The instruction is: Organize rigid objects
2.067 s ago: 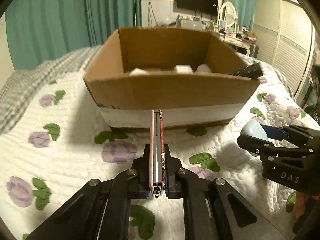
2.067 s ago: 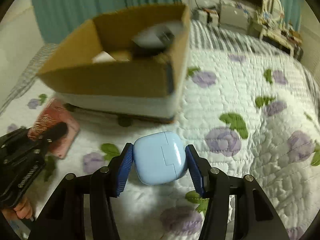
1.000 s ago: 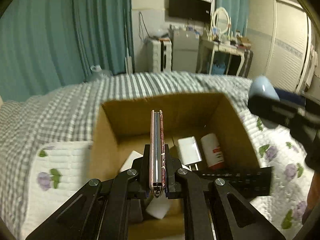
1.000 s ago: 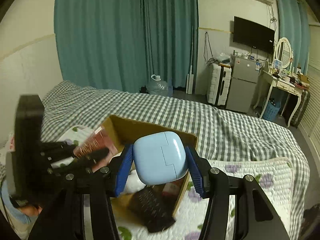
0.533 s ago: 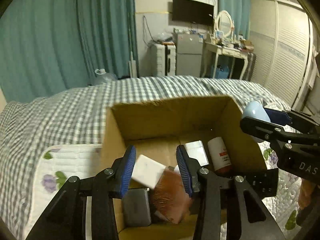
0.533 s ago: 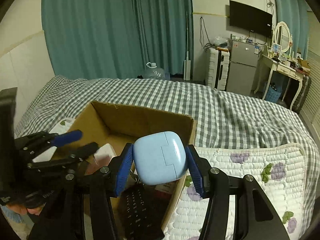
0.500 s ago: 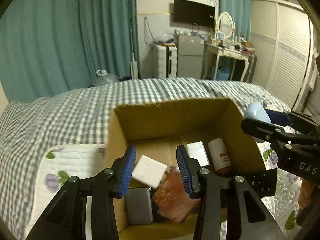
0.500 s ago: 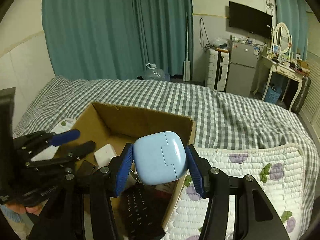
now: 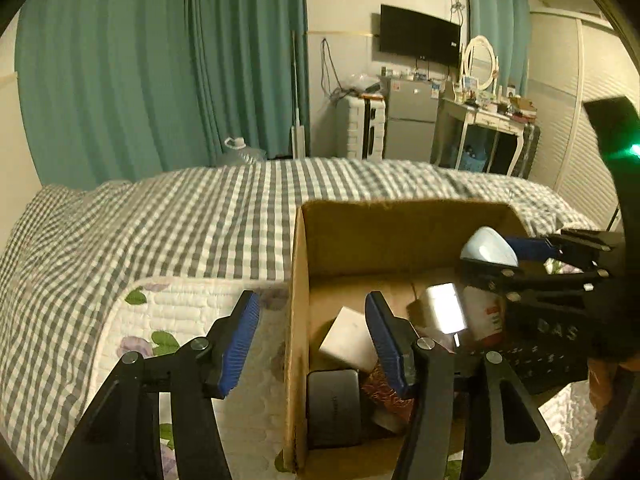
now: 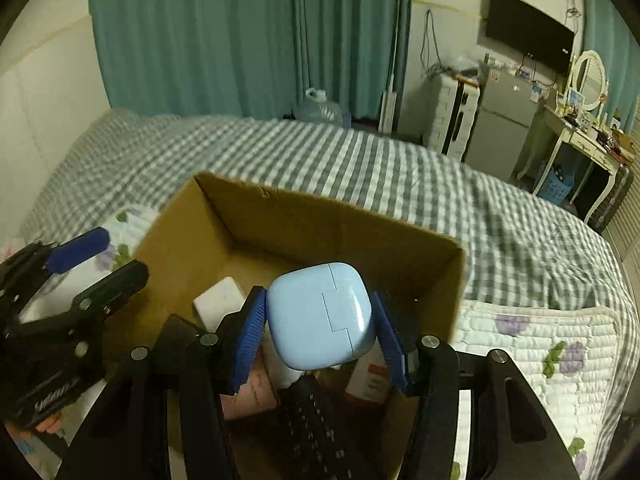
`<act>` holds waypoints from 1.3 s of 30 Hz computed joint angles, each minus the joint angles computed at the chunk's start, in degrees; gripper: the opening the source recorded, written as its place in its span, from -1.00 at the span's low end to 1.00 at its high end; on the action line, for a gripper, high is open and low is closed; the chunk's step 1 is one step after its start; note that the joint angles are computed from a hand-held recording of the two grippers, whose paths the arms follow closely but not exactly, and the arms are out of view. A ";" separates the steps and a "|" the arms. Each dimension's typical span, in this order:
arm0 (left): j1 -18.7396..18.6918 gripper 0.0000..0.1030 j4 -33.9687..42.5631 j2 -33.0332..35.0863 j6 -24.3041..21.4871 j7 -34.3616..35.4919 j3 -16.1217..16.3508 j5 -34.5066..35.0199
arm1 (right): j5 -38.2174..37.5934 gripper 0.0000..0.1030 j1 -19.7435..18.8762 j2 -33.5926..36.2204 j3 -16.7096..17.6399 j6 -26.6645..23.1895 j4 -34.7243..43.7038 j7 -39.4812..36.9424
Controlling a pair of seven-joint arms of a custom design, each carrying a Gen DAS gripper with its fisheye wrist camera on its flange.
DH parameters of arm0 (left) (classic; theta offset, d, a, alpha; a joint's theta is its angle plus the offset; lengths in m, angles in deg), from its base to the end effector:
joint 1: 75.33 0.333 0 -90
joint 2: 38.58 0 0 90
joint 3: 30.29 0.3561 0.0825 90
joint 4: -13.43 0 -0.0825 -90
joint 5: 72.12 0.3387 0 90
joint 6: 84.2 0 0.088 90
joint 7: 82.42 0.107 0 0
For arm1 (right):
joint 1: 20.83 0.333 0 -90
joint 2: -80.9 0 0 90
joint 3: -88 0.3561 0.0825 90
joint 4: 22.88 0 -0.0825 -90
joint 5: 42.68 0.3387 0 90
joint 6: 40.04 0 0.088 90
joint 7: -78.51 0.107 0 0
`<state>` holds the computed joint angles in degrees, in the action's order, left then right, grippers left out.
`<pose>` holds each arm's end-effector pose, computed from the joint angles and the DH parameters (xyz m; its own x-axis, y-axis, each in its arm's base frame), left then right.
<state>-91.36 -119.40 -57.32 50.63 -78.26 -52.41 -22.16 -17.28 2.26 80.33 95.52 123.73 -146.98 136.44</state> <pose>0.3361 -0.2752 0.5593 0.2913 -0.9565 -0.0159 -0.6192 -0.1759 -0.7653 0.4768 0.2552 0.5423 0.6537 -0.7567 0.0002 -0.5607 -0.4845 -0.6715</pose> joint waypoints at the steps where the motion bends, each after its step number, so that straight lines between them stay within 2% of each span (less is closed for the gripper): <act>1: -0.12 0.13 -0.21 0.31 0.83 0.37 0.39 -0.33 | -2.12 0.03 -0.09 0.73 -0.01 -0.11 0.43 1.89; 3: 0.01 0.13 -0.04 1.00 0.84 0.10 0.10 0.07 | -9.57 0.04 0.52 1.98 -1.34 -0.25 1.08 9.29; 4: -0.03 0.13 0.32 1.52 0.60 0.21 -0.07 0.29 | -8.44 0.04 -0.52 2.10 -0.44 -0.09 1.19 8.28; 5: -0.18 0.13 0.77 2.04 0.17 0.43 -0.23 0.36 | -5.87 0.06 -0.75 2.00 -0.29 -0.41 1.42 6.04; 7: -0.59 0.13 1.61 2.77 -1.20 0.53 -0.57 0.34 | 0.22 0.34 -1.15 1.44 -0.13 -0.17 1.41 1.55; 9: -1.15 0.13 2.61 3.19 -2.97 0.48 -0.84 0.00 | 6.02 0.34 -1.25 -0.17 -0.24 0.34 0.66 -2.87; 14: -3.03 0.13 6.63 2.25 -7.60 -0.86 -2.63 0.92 | 14.19 0.34 -0.18 -7.70 -2.39 0.88 -2.98 -10.87; 18: -4.68 0.14 10.37 0.85 -14.23 -1.53 -5.68 2.14 | 14.74 0.34 -0.12 -15.01 -4.40 0.48 -6.48 -13.23; 20: -5.40 0.28 12.47 0.11 -18.80 -2.07 -7.95 4.02 | 13.81 0.34 -0.41 -18.66 -4.63 0.96 -8.04 -12.13; 24: -6.91 0.34 17.36 -0.51 -27.27 -1.74 -12.05 8.38 | 13.63 0.42 0.73 -25.41 -6.79 0.83 -10.37 -12.50; 27: -7.84 0.38 20.55 -0.61 -32.28 -1.09 -14.48 10.70 | 12.93 0.56 1.25 -29.63 -7.21 2.42 -11.97 -11.92; 29: -8.52 0.40 21.32 -1.38 -34.71 -1.08 -15.61 11.88 | 12.50 0.73 1.70 -32.18 -7.47 3.22 -12.95 -11.11; 30: -8.66 0.40 21.86 -1.40 -35.82 -1.12 -16.34 12.42 | 12.40 0.91 1.54 -33.52 -7.05 4.61 -13.79 -10.15; 31: -8.88 0.42 22.17 -1.55 -36.87 -1.32 -17.19 13.06 | 12.54 1.00 1.69 -34.85 -6.61 7.04 -14.98 -9.23; 32: -9.09 0.43 22.13 -1.89 -37.36 -1.42 -17.47 13.47 | 12.53 1.00 2.60 -35.75 -6.62 9.32 -15.99 -8.80; 39: -9.59 0.46 19.38 -4.58 -38.31 -4.13 -19.11 14.92 | 9.73 1.00 5.57 -39.69 -5.79 16.66 -21.97 -4.07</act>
